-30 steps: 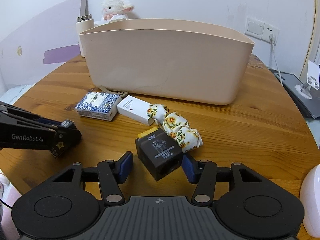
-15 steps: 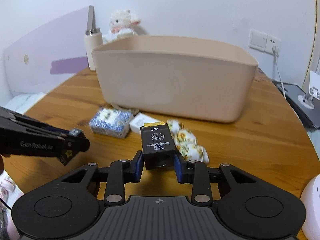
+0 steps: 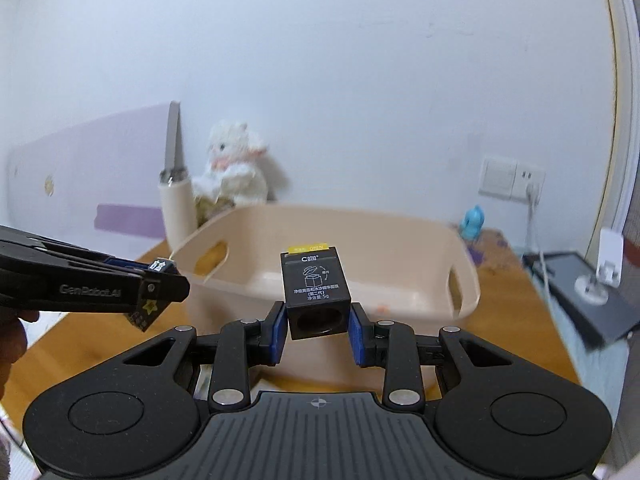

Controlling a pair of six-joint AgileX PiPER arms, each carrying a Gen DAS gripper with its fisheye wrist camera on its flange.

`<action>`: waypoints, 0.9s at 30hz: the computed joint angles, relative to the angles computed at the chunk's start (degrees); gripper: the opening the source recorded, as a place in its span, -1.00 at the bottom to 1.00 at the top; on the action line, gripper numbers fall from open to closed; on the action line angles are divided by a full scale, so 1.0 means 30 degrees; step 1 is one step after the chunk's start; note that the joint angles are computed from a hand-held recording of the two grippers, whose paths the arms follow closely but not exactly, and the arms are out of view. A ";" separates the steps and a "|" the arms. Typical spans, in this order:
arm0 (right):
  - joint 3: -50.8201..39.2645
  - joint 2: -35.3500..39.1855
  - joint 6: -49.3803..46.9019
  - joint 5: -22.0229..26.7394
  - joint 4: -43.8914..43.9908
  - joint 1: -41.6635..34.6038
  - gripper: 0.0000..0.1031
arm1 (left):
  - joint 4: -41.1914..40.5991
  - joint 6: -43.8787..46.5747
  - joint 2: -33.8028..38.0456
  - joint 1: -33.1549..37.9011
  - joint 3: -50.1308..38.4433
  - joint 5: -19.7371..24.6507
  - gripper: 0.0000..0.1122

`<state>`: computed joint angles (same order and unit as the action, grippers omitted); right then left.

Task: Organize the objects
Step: 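Carry both boxes over the basket and open both grippers to drop them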

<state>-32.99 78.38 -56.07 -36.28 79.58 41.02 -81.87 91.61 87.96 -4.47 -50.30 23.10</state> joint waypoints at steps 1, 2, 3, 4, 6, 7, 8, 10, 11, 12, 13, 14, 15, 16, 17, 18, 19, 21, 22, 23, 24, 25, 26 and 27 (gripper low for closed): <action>-0.0348 0.0083 -0.0277 0.0173 -0.0109 -0.0423 -0.42 | 0.0306 -0.0541 0.0308 -0.0257 -0.0577 -0.0148 -0.56; -0.0661 0.0224 -0.0494 0.0327 -0.0160 -0.0756 -0.43 | 0.0567 -0.1033 0.0667 -0.0518 -0.1139 -0.0312 -0.56; -0.1008 0.0455 -0.0687 0.0462 -0.0179 -0.1081 -0.42 | 0.0905 -0.1635 0.1087 -0.0796 -0.1762 -0.0501 -0.56; -0.1443 0.0759 -0.0967 0.0638 -0.0123 -0.1479 -0.42 | 0.1309 -0.2291 0.1550 -0.1077 -0.2412 -0.0700 -0.56; -0.2249 0.1333 -0.1595 0.0992 0.0159 -0.2131 -0.42 | 0.2722 -0.4170 0.2470 -0.1683 -0.3724 -0.1262 -0.56; -0.2722 0.1748 -0.1884 0.1278 0.0261 -0.2561 -0.42 | 0.3768 -0.5370 0.2985 -0.1988 -0.4446 -0.1557 -0.56; -0.3108 0.2150 -0.2077 0.1461 0.0368 -0.2853 -0.42 | 0.4920 -0.6621 0.3490 -0.2299 -0.5098 -0.1829 -0.56; -0.3730 0.3035 -0.2385 0.1736 0.0682 -0.3340 -0.42 | 0.7032 -0.8701 0.4653 -0.2754 -0.6338 -0.2125 -0.56; -0.4072 0.3449 -0.2663 0.1875 0.0992 -0.3535 -0.42 | 0.7981 -0.9668 0.5262 -0.2956 -0.6952 -0.2156 -0.56; -0.4409 0.3875 -0.2934 0.2034 0.1269 -0.3759 -0.42 | 0.9665 -1.1398 0.5999 -0.3162 -0.7741 -0.2051 -0.56; -0.4672 0.4300 -0.3149 0.2209 0.1495 -0.3978 -0.43 | 1.1418 -1.3171 0.6563 -0.3343 -0.8309 -0.1963 -0.56; -0.4934 0.4709 -0.3384 0.2362 0.1749 -0.4148 -0.43 | 1.3019 -1.4699 0.7100 -0.3513 -0.8858 -0.1882 -0.56; -0.5088 0.5060 -0.3486 0.2397 0.1891 -0.4232 -0.43 | 1.4564 -1.6131 0.7563 -0.3719 -0.9307 -0.1912 -0.56; -0.5307 0.5468 -0.3770 0.2525 0.2192 -0.4354 -0.43 | 1.5982 -1.7407 0.7974 -0.3885 -0.9711 -0.1933 -0.56; -0.5490 0.5780 -0.4022 0.2573 0.2479 -0.4420 -0.43 | 1.7016 -1.8328 0.8260 -0.4019 -0.9925 -0.1962 -0.56; -0.5693 0.6110 -0.4356 0.2652 0.2799 -0.4503 -0.42 | 1.7799 -1.9040 0.8511 -0.4100 -1.0154 -0.1849 -0.56; -0.5828 0.6277 -0.4730 0.2710 0.3159 -0.4494 -0.42 | 1.8158 -1.9345 0.8694 -0.4123 -1.0290 -0.1719 -0.56; -0.6057 0.6542 -0.5181 0.2827 0.3624 -0.4541 -0.42 | 1.8313 -1.9462 0.8791 -0.4074 -1.0324 -0.1496 -0.55; -0.6066 0.6541 -0.5153 0.2800 0.3614 -0.4531 -0.42 | 1.8104 -1.9259 0.8708 -0.4046 -1.0151 -0.1575 -0.54; -0.6072 0.6495 -0.5276 0.2722 0.3743 -0.4478 -0.42 | 1.7898 -1.9071 0.8595 -0.4018 -0.9984 -0.1711 -0.54; -0.6057 0.6423 -0.5371 0.2633 0.3838 -0.4399 -0.42 | 1.8033 -1.9210 0.8445 -0.4013 -0.9821 -0.1806 -0.51; -0.5924 0.6243 -0.5262 0.2491 0.3717 -0.4258 -0.37 | 1.8356 -1.9590 0.8293 -0.4029 -0.9733 -0.1816 -0.31; -0.5819 0.6089 -0.5190 0.2286 0.3637 -0.4105 -0.24 | 1.8508 -1.9820 0.8116 -0.3979 -0.9629 -0.1814 -0.16; -0.5719 0.5917 -0.5188 0.2100 0.3621 -0.3941 -0.16 | 1.8688 -2.0131 0.7785 -0.3974 -0.9274 -0.2080 0.10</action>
<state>-50.15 96.13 -71.63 -29.98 90.44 29.20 -25.81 31.22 111.31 -16.39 -78.12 16.86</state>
